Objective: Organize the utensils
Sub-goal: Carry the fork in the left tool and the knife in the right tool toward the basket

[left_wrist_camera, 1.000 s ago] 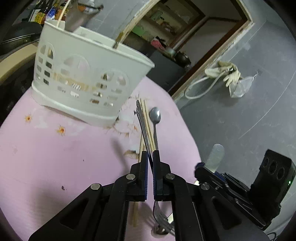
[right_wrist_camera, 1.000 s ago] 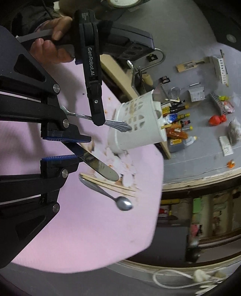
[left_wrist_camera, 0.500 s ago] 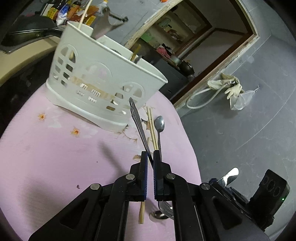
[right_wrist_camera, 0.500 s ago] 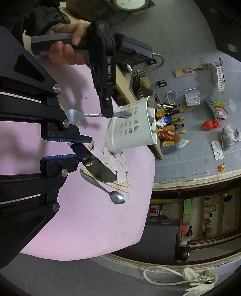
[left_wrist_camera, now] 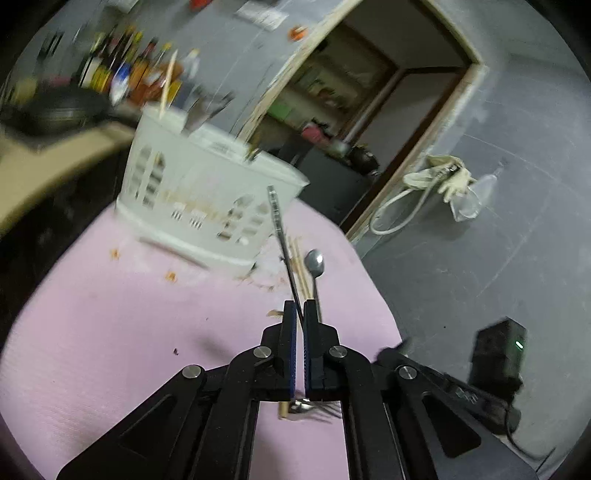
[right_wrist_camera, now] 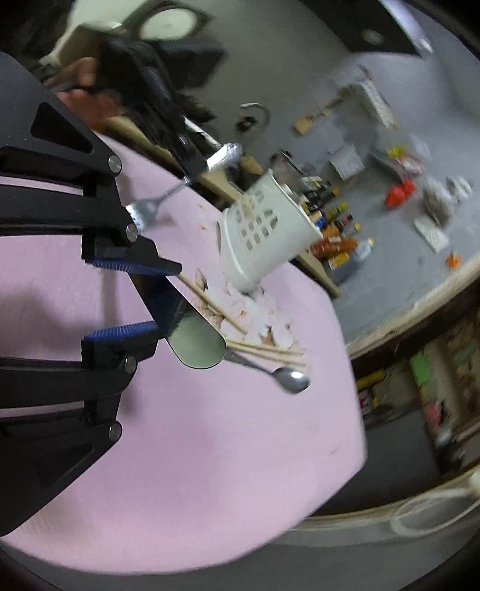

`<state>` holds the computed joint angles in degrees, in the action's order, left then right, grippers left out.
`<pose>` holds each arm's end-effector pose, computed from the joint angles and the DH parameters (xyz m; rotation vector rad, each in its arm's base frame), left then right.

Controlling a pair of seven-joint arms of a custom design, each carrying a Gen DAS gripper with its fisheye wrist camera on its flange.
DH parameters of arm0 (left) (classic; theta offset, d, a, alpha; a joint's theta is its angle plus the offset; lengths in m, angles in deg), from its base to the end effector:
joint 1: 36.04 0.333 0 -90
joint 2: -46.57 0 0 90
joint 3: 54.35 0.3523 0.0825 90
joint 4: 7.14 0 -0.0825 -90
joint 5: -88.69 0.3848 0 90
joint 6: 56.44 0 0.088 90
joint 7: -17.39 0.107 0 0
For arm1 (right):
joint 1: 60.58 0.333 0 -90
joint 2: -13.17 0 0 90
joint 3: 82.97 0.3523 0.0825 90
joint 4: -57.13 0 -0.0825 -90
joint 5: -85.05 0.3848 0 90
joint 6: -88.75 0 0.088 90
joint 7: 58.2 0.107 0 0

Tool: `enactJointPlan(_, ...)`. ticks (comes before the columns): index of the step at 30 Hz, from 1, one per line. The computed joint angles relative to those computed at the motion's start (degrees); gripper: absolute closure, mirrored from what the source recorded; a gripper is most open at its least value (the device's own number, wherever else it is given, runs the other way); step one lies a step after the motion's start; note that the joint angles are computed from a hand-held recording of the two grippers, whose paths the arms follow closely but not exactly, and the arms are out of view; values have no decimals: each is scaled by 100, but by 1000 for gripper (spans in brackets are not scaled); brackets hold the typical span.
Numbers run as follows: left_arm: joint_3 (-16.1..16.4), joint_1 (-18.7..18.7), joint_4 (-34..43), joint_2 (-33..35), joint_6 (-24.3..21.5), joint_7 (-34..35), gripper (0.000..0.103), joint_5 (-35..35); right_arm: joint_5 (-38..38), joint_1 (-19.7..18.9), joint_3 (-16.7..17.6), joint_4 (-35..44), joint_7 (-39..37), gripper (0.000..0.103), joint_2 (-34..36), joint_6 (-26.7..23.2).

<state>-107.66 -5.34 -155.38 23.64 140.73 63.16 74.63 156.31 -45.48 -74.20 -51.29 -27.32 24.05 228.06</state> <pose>0.4213 -0.1879 0.5138 -2.0015 1.1869 -1.3723 0.5897 0.2575 0.4798 -1.8813 1.0260 0.2217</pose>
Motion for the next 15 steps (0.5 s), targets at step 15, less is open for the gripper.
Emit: enactJointPlan(15,-1263,1152,-72,-965,106,-831,103,710,438,83,108,-138,1753,75,200,781)
